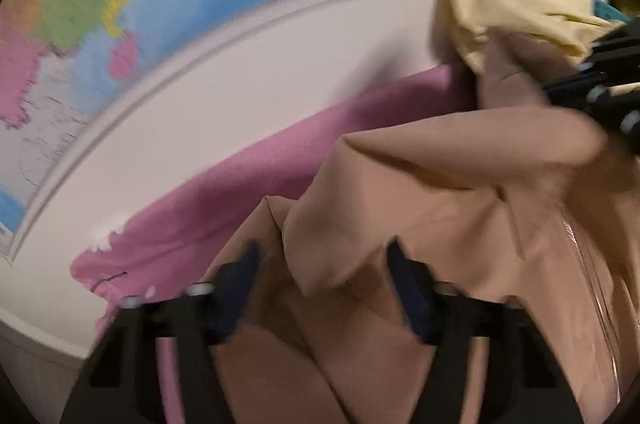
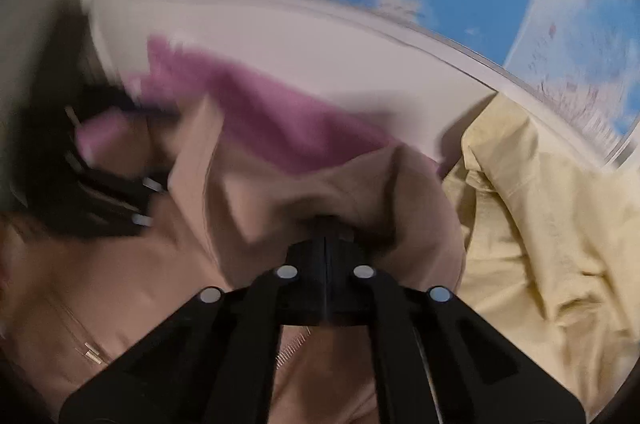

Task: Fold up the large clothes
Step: 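Lay the pink jacket flat on the sheet and release both grippers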

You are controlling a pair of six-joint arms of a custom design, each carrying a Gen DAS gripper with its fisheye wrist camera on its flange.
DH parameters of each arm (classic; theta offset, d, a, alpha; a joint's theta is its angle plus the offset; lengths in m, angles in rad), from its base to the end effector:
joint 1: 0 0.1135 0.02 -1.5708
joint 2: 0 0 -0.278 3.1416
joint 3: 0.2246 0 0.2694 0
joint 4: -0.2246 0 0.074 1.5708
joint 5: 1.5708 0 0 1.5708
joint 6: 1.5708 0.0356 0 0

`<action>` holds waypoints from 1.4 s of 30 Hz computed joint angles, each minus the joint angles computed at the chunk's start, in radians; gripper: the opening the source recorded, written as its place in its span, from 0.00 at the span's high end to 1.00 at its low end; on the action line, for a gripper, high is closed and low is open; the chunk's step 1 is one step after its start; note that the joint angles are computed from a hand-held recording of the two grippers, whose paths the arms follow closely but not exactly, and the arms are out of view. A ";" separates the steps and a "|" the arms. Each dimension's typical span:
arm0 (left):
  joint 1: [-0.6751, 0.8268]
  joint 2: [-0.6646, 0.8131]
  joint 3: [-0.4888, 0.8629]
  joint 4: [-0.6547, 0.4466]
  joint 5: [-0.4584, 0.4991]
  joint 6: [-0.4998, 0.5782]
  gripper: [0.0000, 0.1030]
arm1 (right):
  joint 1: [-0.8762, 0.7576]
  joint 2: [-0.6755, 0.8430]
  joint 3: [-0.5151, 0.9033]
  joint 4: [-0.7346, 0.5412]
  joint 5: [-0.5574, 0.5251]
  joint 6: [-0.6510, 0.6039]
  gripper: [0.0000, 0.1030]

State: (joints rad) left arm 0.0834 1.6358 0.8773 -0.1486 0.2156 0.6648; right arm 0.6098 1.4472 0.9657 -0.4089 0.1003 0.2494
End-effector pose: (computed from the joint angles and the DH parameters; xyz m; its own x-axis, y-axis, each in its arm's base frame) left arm 0.3364 0.0205 0.1681 -0.5870 0.5557 -0.5888 0.5236 0.8153 0.2474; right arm 0.2604 0.1775 0.2359 -0.7454 -0.2212 -0.6289 -0.3449 0.9353 0.0798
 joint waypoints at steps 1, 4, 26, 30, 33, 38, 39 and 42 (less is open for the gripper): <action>0.003 0.027 0.044 -0.043 0.021 -0.027 0.66 | -0.029 -0.013 0.000 0.012 -0.027 0.018 0.99; 0.023 0.076 0.156 -0.110 0.084 -0.124 0.75 | -0.127 -0.074 -0.015 0.045 -0.140 0.087 0.94; 0.063 0.184 0.290 -0.117 0.081 -0.242 0.62 | -0.382 -0.051 -0.225 0.421 -0.644 0.526 0.91; 0.055 0.110 0.208 -0.045 0.059 -0.266 0.51 | -0.294 -0.253 -0.268 0.309 -0.492 0.428 0.51; 0.082 0.017 0.128 0.001 0.117 -0.248 0.45 | -0.207 -0.439 -0.310 0.150 -0.336 0.365 0.40; 0.138 -0.183 -0.039 -0.006 0.240 -0.126 0.35 | -0.041 -0.735 -0.453 -0.176 -0.213 0.329 0.26; 0.156 -0.214 -0.061 -0.024 0.260 -0.096 0.34 | 0.043 -0.748 -0.478 -0.197 -0.146 0.370 0.24; 0.231 -0.271 -0.085 -0.128 0.330 -0.006 0.33 | 0.335 -0.813 -0.539 -0.288 0.035 0.573 0.23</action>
State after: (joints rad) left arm 0.3149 1.3644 0.7926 -0.2762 0.5458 0.6586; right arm 0.9445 0.6345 0.4266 -0.6971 0.1355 0.8224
